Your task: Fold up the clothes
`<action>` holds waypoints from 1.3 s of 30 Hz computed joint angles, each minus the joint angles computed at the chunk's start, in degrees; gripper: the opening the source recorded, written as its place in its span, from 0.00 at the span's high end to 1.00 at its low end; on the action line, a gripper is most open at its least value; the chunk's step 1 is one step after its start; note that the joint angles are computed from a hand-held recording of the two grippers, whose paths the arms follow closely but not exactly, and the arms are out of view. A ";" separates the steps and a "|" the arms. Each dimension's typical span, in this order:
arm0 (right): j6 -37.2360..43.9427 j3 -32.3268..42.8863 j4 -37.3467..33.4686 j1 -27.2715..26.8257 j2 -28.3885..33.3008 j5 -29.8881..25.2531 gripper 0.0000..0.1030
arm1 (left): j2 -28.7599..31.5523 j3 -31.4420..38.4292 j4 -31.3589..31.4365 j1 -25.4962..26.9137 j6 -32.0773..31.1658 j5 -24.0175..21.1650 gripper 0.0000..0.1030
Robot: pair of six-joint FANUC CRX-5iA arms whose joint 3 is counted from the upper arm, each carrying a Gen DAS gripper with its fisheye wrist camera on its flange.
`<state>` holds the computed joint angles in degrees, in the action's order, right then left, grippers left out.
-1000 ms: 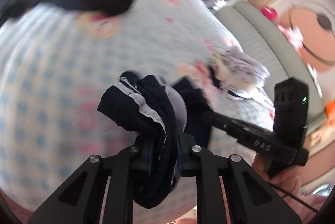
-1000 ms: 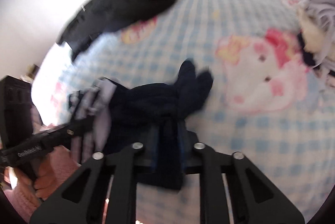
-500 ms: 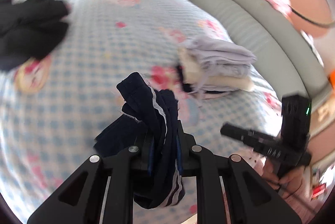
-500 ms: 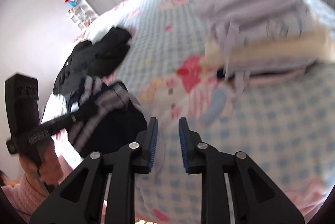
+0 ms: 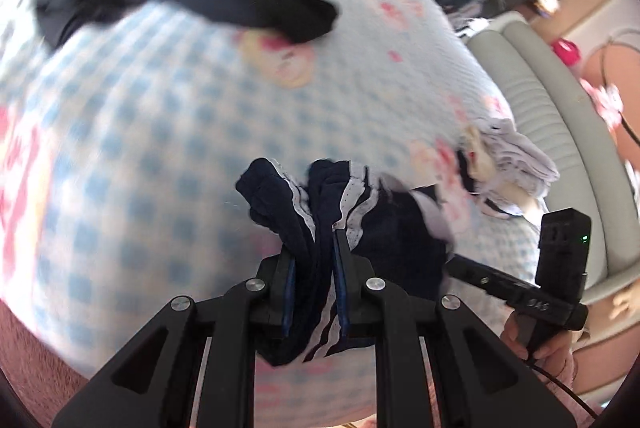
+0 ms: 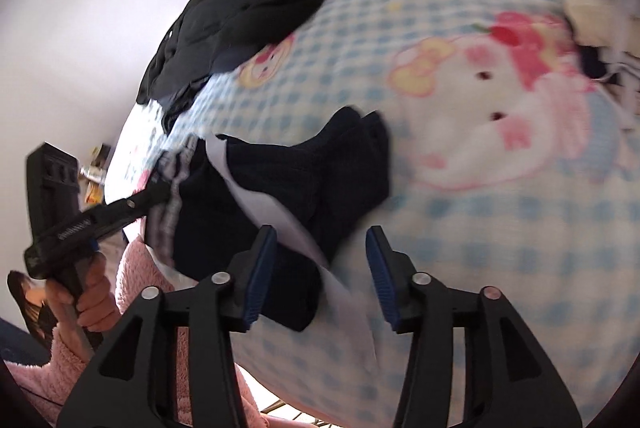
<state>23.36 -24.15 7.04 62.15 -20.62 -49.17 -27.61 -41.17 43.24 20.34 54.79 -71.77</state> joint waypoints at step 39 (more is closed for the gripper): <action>15.55 16.21 15.80 -34.68 -8.53 -16.76 0.89 | 59.29 81.48 -1.52 -53.68 23.17 8.56 0.79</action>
